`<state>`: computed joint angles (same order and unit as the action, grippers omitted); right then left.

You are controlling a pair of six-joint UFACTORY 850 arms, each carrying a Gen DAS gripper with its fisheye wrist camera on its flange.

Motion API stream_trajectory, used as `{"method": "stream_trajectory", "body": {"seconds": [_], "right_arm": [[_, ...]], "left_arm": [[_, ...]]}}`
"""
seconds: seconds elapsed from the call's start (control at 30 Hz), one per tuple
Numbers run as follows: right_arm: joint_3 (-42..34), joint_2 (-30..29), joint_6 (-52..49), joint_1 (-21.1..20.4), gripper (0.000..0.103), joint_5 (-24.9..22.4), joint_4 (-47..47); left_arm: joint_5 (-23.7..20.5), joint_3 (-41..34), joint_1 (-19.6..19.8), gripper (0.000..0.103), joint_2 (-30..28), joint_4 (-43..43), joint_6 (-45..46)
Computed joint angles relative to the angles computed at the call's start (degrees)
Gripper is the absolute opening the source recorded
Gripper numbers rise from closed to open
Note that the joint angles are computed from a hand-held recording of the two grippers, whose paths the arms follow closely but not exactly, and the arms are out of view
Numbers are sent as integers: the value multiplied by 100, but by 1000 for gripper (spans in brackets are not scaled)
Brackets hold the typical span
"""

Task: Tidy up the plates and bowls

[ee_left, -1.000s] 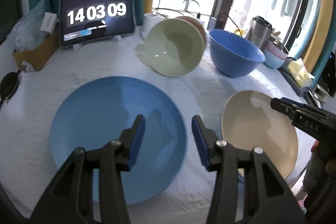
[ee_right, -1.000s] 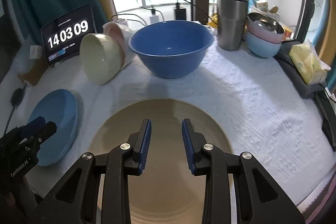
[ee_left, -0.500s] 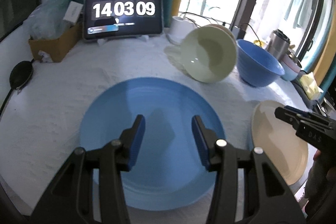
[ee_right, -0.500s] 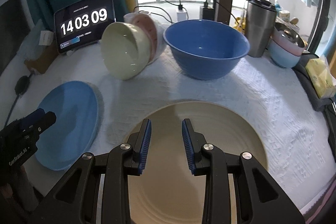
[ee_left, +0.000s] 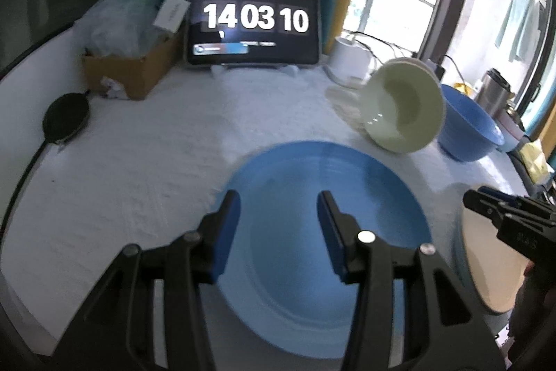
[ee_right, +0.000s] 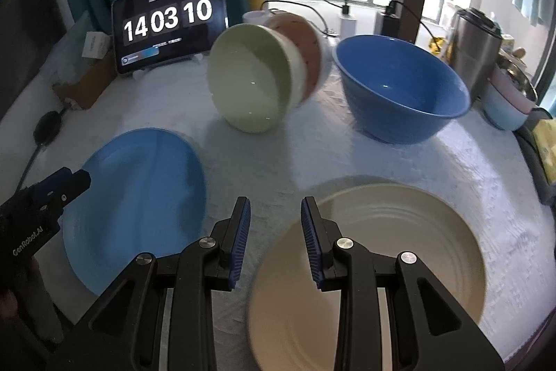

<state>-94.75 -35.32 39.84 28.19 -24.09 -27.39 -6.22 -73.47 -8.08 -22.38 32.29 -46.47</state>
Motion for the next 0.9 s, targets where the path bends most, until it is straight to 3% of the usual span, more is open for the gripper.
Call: {"method": "stream_trajectory", "body": {"seconds": [0.17, 0.33, 0.53, 0.9], "right_arm": [[-336, -227, -360, 84, 32, -131, 317], [-620, -441, -564, 148, 32, -253, 521], [-965, -695, -807, 209, 32, -428, 753], [-1318, -994, -1118, 240, 32, -722, 1105]], "left_arm": [[-48, -8, 157, 48, -34, 631, -642], [-134, -70, 270, 48, -121, 712, -710], [-172, -93, 358, 60, -177, 540, -552], [-455, -300, 415, 61, -442, -2361, 2442]]}}
